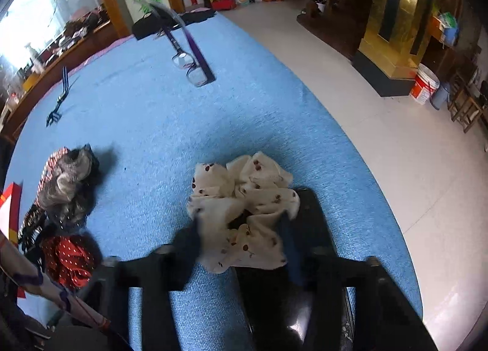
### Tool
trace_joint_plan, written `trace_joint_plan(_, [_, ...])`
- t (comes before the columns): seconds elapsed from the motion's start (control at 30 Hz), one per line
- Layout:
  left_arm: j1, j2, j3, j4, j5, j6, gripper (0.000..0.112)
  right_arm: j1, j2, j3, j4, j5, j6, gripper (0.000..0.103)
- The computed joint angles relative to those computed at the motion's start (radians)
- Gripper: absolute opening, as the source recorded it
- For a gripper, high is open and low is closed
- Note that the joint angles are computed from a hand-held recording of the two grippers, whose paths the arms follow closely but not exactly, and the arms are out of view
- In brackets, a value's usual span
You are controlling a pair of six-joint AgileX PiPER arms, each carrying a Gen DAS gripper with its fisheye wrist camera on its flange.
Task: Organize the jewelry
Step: 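Grasp the red polka-dot scrunchie with the left tool while the right grasps the white cherry scrunchie, then carry both scrunchies over the white tray and lower them inside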
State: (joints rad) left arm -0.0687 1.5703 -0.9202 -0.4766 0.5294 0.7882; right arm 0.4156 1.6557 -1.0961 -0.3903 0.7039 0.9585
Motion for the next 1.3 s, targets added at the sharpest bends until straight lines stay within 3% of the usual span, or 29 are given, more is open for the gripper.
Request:
trace_joint_plan(0.03, [-0.005, 0.007, -0.003, 0.012, -0.003, -0.013, 0.078, 0.008, 0.000, 0.002, -0.014, 0.000, 0.009, 0.027])
trace_joint_plan(0.1, [-0.011, 0.039, -0.024, 0.040, 0.013, -0.051, 0.047, 0.014, -0.012, 0.022, -0.023, -0.021, 0.020, 0.016])
trace_joint_plan(0.17, [-0.008, 0.045, -0.021, 0.028, -0.006, -0.041, 0.042, 0.021, -0.032, 0.044, -0.031, -0.046, 0.044, 0.013])
trace_joint_plan(0.27, [0.015, 0.038, -0.015, -0.029, 0.006, 0.018, 0.020, 0.049, -0.067, 0.069, -0.046, -0.068, 0.080, 0.013])
trace_joint_plan(0.3, [0.027, 0.038, -0.019, -0.053, 0.022, 0.039, 0.019, 0.061, -0.075, 0.070, -0.049, -0.069, 0.089, 0.013])
trace_joint_plan(0.5, [0.086, -0.015, 0.015, -0.136, 0.064, 0.135, 0.017, 0.192, -0.123, 0.073, -0.118, -0.076, 0.205, 0.013])
trace_joint_plan(0.83, [0.253, -0.173, 0.125, -0.254, 0.114, 0.319, 0.018, 0.347, -0.082, 0.038, -0.166, -0.110, 0.330, 0.013])
trace_joint_plan(1.3, [0.484, -0.193, 0.102, -0.336, 0.192, 0.438, 0.018, 0.442, 0.040, -0.120, -0.113, -0.079, 0.268, 0.014])
